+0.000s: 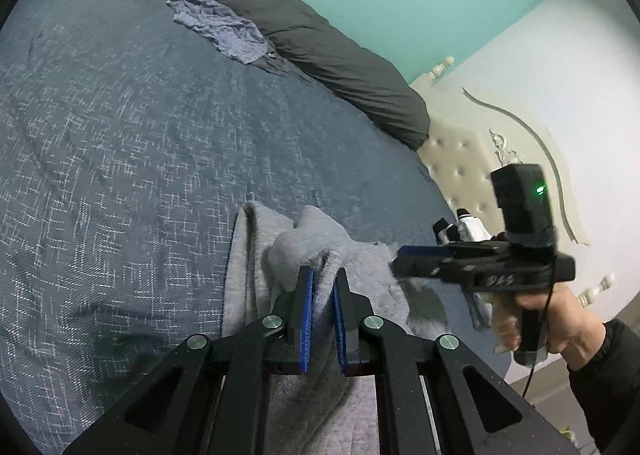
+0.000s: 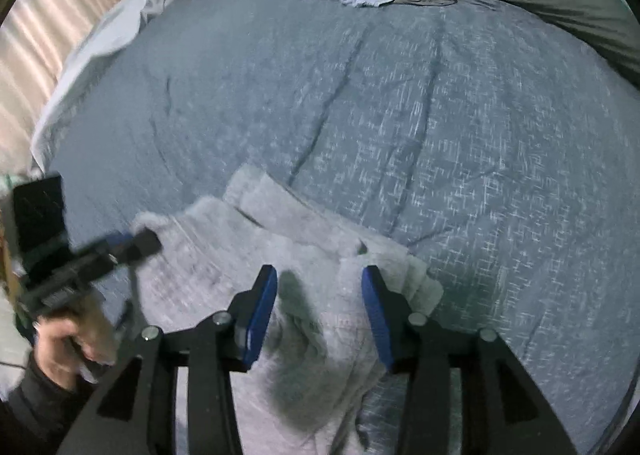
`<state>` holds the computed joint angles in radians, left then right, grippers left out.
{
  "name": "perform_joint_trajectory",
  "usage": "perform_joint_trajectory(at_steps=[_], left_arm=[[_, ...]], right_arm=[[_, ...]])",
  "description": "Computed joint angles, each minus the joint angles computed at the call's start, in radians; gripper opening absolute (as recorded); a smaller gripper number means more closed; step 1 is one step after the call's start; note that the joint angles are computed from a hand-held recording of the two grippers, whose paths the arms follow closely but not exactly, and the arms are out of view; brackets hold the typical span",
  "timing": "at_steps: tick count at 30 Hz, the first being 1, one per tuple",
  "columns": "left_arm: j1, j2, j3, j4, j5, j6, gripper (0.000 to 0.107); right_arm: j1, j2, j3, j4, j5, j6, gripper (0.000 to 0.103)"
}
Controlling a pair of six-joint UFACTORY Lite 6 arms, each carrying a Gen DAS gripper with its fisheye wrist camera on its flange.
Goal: Fold clothes
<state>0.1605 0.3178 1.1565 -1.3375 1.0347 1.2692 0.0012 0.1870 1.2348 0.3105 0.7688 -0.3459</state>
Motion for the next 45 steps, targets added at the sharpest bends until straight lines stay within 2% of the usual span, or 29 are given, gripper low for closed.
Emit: perform_joint_trajectory(at_steps=[2,4,6,11,14,16,20,21,22,24,26,29,31,34,39,42,45], left_arm=[[-0.004,-0.004,0.000,-0.001,0.001,0.006,0.010],[-0.012,-0.020,-0.007,-0.012,-0.002,0.021,0.010],[-0.017,-0.051,-0.018,-0.022,-0.011,0.040,0.010],[-0.021,-0.158,-0.051,-0.067,-0.037,0.093,0.010],[-0.053,-0.138,-0.031,-0.064,-0.112,0.094,0.010],[-0.076,-0.077,0.007,-0.033,-0.149,0.063,0.010],[-0.092,0.031,0.065,0.018,-0.185,-0.003,0.010],[-0.091,0.046,0.069,0.018,-0.186,-0.004,0.010],[-0.091,0.057,0.072,0.017,-0.188,-0.004,0.010],[-0.097,0.062,0.075,0.014,-0.190,0.003,0.010],[-0.104,0.066,0.079,0.010,-0.193,0.010,0.010],[-0.122,0.080,0.100,0.011,-0.194,0.002,0.010],[-0.127,0.081,0.104,0.008,-0.189,0.001,0.010],[-0.134,0.062,0.095,0.009,-0.195,0.008,0.010],[-0.133,0.048,0.102,0.010,-0.205,-0.007,0.010],[-0.141,0.083,0.135,0.031,-0.218,-0.041,0.011],[-0.150,0.161,0.203,0.106,-0.205,-0.147,0.018]], right_arm=[[0.022,-0.007,-0.039,-0.044,-0.041,0.020,0.040],[0.031,-0.030,-0.083,-0.073,-0.084,0.019,0.010],[0.022,-0.068,-0.120,-0.059,-0.106,-0.002,0.000],[-0.039,-0.238,-0.218,0.039,-0.168,-0.104,0.000],[-0.074,-0.301,-0.249,0.048,-0.228,-0.112,0.000],[-0.114,-0.273,-0.237,0.109,-0.227,-0.149,0.000],[-0.161,-0.200,-0.222,0.281,-0.158,-0.275,0.000],[-0.164,-0.206,-0.222,0.270,-0.141,-0.259,0.006],[-0.145,-0.203,-0.220,0.232,-0.142,-0.209,0.027],[-0.133,-0.209,-0.218,0.213,-0.125,-0.161,0.053],[-0.120,-0.219,-0.226,0.206,-0.115,-0.145,0.053],[-0.064,-0.222,-0.254,0.083,-0.166,-0.047,0.052],[-0.048,-0.247,-0.285,0.037,-0.200,-0.007,0.025],[-0.080,-0.298,-0.322,0.083,-0.237,-0.053,0.011],[-0.091,-0.450,-0.386,0.135,-0.277,-0.091,0.009],[-0.077,-0.431,-0.383,0.110,-0.307,-0.053,0.009],[-0.057,-0.373,-0.388,0.058,-0.352,0.012,0.009]])
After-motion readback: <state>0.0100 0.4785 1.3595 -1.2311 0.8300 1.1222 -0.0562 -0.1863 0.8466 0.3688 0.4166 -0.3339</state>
